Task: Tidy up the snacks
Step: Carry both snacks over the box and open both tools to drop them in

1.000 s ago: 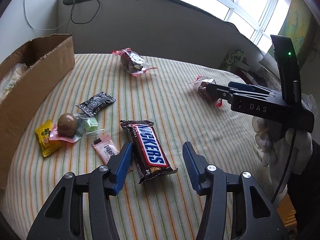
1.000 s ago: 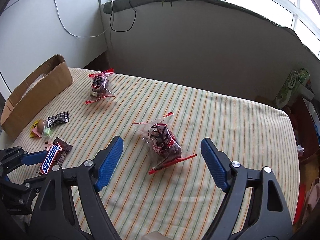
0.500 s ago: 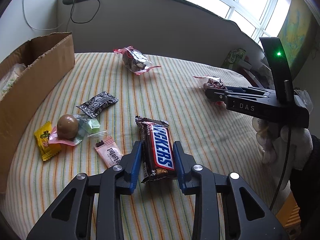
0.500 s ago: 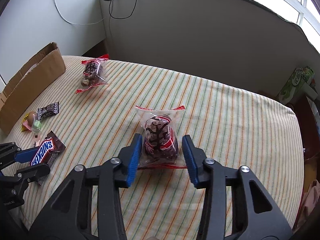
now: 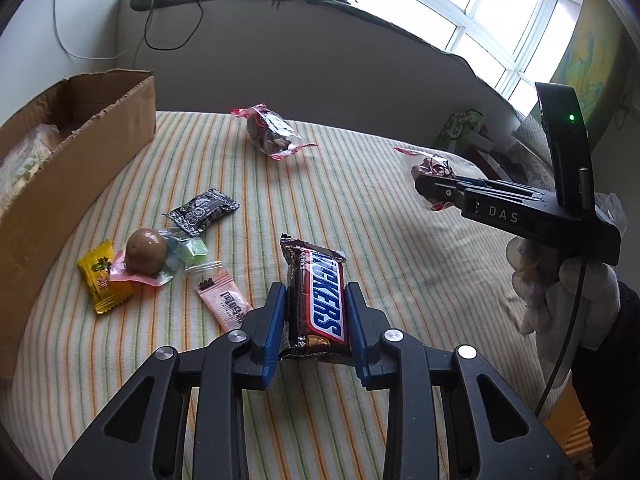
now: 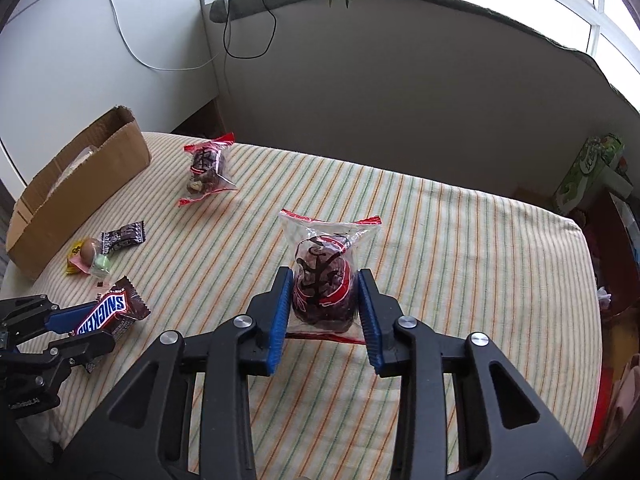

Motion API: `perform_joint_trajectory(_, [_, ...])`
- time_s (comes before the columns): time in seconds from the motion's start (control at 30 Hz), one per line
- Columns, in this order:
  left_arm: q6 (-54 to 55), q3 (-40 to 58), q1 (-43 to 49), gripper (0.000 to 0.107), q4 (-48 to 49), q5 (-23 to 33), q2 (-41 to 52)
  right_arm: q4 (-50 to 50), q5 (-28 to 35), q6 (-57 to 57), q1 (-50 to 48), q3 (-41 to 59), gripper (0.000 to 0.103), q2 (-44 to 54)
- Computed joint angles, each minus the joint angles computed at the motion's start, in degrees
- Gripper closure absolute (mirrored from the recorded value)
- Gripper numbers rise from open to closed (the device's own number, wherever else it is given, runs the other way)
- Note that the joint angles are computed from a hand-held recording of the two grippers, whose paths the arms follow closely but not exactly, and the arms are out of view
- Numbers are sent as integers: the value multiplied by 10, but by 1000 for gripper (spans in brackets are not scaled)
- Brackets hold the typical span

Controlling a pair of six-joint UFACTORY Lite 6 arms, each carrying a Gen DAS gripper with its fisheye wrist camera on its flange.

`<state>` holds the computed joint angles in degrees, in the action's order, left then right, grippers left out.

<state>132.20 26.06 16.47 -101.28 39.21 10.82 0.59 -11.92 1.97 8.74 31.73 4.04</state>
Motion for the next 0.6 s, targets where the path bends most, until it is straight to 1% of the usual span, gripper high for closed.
perform_joint_trajectory(0.17, [-54, 8, 51, 79, 73, 33, -24, 74, 23, -62, 35, 6, 69, -34])
perform_joint_trajectory(0.23, [-71, 10, 68, 79, 93, 44, -36, 132, 29, -110, 56, 12, 69, -43])
perform_joint_trajectory(0.37, [-108, 30, 118, 79, 143, 76, -44, 293, 36, -249, 106, 36, 69, -45])
perform_joint_trajectory(0.53, [-138, 65, 179, 79, 190, 114, -45, 525, 32, -463, 168, 86, 69, -22])
perform_joint_trajectory(0.6, [-148, 84, 202, 79, 204, 126, -37, 585, 29, -518, 188, 109, 69, -6])
